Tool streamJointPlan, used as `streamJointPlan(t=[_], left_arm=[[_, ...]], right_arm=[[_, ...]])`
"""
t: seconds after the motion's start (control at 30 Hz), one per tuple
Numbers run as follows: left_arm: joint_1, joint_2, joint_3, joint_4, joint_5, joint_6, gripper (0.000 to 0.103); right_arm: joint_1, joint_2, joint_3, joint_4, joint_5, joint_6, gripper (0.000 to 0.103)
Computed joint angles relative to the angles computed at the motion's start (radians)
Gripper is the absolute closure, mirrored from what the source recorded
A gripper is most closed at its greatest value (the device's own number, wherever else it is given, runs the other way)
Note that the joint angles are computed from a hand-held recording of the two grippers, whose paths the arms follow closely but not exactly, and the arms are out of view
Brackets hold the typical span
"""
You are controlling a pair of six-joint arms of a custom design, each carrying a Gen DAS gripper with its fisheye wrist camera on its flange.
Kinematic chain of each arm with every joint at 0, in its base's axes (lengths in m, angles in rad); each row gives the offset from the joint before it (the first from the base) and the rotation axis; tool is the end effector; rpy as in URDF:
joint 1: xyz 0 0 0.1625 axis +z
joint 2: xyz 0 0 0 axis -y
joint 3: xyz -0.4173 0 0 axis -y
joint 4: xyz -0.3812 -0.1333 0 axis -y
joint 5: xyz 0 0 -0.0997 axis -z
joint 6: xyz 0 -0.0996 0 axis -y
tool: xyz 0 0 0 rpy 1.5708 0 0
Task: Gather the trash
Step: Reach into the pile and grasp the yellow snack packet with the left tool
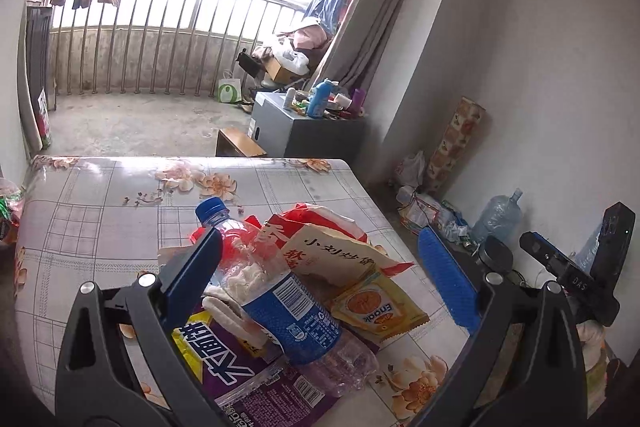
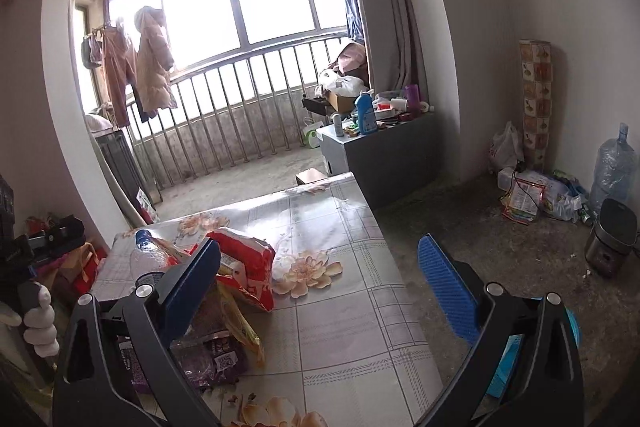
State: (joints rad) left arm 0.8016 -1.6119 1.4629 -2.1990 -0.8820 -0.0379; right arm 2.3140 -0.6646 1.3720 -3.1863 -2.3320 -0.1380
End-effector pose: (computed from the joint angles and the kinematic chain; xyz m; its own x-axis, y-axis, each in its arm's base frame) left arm -0.1960 -0.4851 0.6511 -0.8829 0.1972 -0.4262 0.4627 0.5200 -0.7180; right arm 0.5459 -0.4985 0.2064 -0.8352 -0.1510 0.5288 -0.5363 0.4364 -0.7225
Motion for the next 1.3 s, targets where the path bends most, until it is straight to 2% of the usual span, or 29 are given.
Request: streamJointPlan(t=[0.2,0.4,0.5,0.53,0.63,0.73,0.83,1.1,1.3], left_arm=[[0.030,-0.003,0.037,0.006,-0.089,0.003,0.009],[0.071,0.038,0.043,0.054,-0.251,-0.041,0.031],[0.081,0.060,0.051,0.050,-0.296,-0.047,0.039],[0.082,0.068,0.051,0.053,-0.297,-0.047,0.042],[0.086,0.084,0.047,0.082,-0.292,-0.054,0.053],[0.094,0.085,0.041,0.118,-0.294,-0.062,0.058],[0.091,0.071,0.049,0.150,-0.265,-0.070,0.061],[0.076,-0.002,0.084,0.176,-0.195,-0.097,0.062],[0.072,-0.047,0.108,0.180,-0.163,-0.115,0.062]], right_arm=[[-0.028,0.001,-0.010,0.115,0.094,0.099,0.015],[-0.050,0.004,-0.020,0.183,0.142,0.146,0.028],[-0.071,-0.010,0.004,0.228,0.194,0.194,0.038],[-0.082,-0.017,0.017,0.244,0.225,0.213,0.042],[-0.106,-0.033,0.052,0.280,0.307,0.241,0.043],[-0.116,-0.032,0.064,0.310,0.341,0.230,0.043],[-0.125,-0.023,0.055,0.338,0.370,0.225,0.043],[-0.133,0.009,0.005,0.383,0.396,0.200,0.043],[-0.123,0.030,-0.025,0.410,0.369,0.189,0.043]])
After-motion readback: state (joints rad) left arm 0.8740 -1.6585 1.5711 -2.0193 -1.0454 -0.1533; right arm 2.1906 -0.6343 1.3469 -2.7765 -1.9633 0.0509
